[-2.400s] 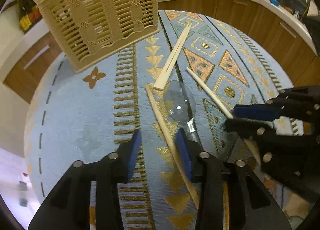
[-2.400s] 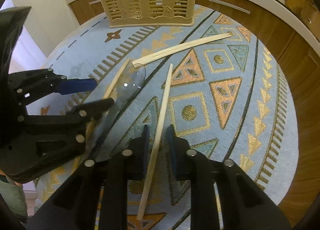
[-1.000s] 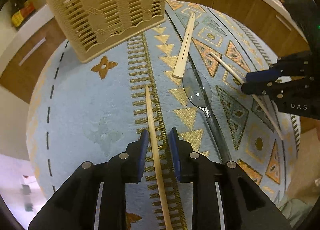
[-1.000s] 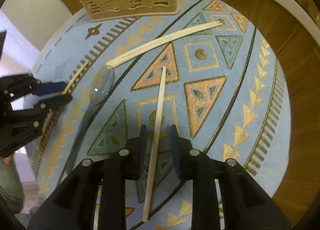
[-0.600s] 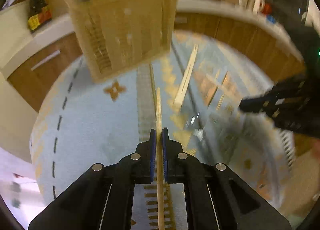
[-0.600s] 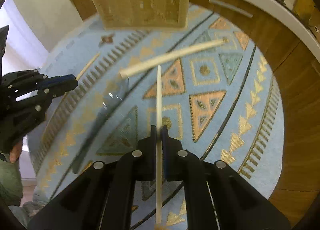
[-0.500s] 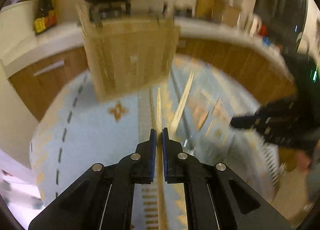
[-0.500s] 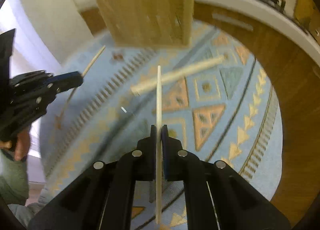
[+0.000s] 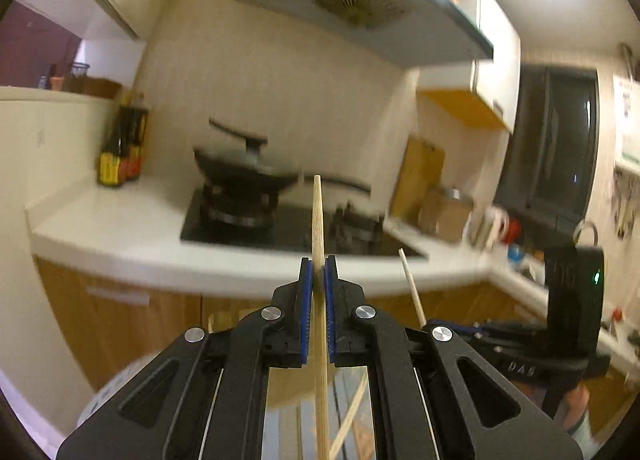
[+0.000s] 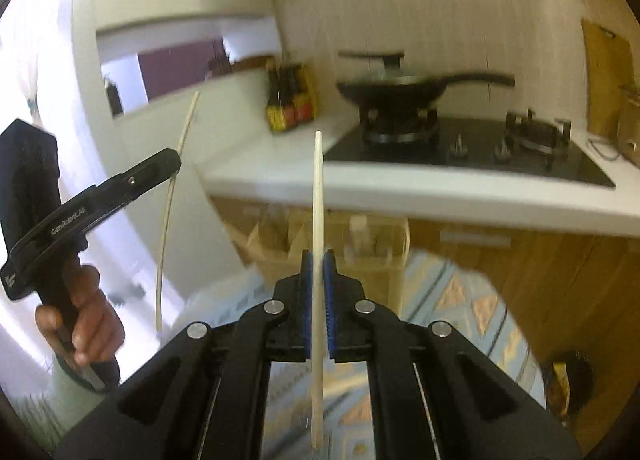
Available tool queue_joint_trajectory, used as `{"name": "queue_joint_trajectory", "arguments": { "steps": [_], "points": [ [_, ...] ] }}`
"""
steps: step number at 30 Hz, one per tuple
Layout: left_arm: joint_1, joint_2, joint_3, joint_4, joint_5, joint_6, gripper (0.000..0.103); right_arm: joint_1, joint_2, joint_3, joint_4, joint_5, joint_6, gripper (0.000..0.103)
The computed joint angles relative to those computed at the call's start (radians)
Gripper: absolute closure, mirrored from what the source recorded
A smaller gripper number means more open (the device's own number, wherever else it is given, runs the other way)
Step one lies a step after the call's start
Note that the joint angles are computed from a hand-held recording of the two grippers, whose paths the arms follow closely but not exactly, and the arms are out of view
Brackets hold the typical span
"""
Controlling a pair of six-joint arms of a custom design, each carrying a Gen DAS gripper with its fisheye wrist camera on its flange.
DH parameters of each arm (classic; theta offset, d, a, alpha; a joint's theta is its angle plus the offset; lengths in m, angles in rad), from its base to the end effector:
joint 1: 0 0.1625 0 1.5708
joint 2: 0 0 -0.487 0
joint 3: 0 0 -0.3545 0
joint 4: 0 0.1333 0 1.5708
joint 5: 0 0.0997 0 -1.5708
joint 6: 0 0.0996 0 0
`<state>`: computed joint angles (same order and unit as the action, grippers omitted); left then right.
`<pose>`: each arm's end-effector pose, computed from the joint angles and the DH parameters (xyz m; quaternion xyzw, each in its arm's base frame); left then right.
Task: Organize utensils
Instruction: 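Carry both chopsticks up and insert them into the beige basket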
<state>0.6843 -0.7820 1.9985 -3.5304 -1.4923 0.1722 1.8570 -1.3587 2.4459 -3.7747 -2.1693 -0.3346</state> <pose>-0.3828 -0.4944 0.1675 -0.4579 -0.8108 0.3527 0.0926 0.1827 -0.3476 0.3782 0.0988 -0.8194 0.5000 0.2622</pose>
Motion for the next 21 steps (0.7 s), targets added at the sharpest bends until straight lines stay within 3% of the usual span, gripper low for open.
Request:
{"name": "queue_joint_trajectory", "arguments": {
  "steps": [3,5,8,12,16,21],
  "points": [
    [-0.009,0.059,-0.064,-0.075,0.054,0.000,0.099,-0.011,0.032,-0.055,-0.071,-0.013,-0.073,0.100],
    [-0.029,0.104,-0.102,-0.127,0.150,0.020,0.099,-0.026,0.060,-0.098,-0.125,-0.021,-0.116,0.100],
    [-0.016,0.160,-0.167,-0.136,0.173,0.002,0.099,-0.057,0.118,-0.168,-0.243,-0.051,-0.206,0.100],
    [0.000,0.229,-0.243,-0.174,0.198,0.029,0.099,-0.122,0.145,-0.214,-0.315,0.017,-0.227,0.100],
    [0.010,0.266,-0.265,-0.211,0.214,0.049,0.099,-0.198,0.163,-0.201,-0.381,0.186,-0.205,0.100],
    [0.028,0.297,-0.285,-0.237,0.238,0.062,0.099,-0.231,0.246,-0.211,-0.538,0.226,-0.269,0.100]
  ]
}}
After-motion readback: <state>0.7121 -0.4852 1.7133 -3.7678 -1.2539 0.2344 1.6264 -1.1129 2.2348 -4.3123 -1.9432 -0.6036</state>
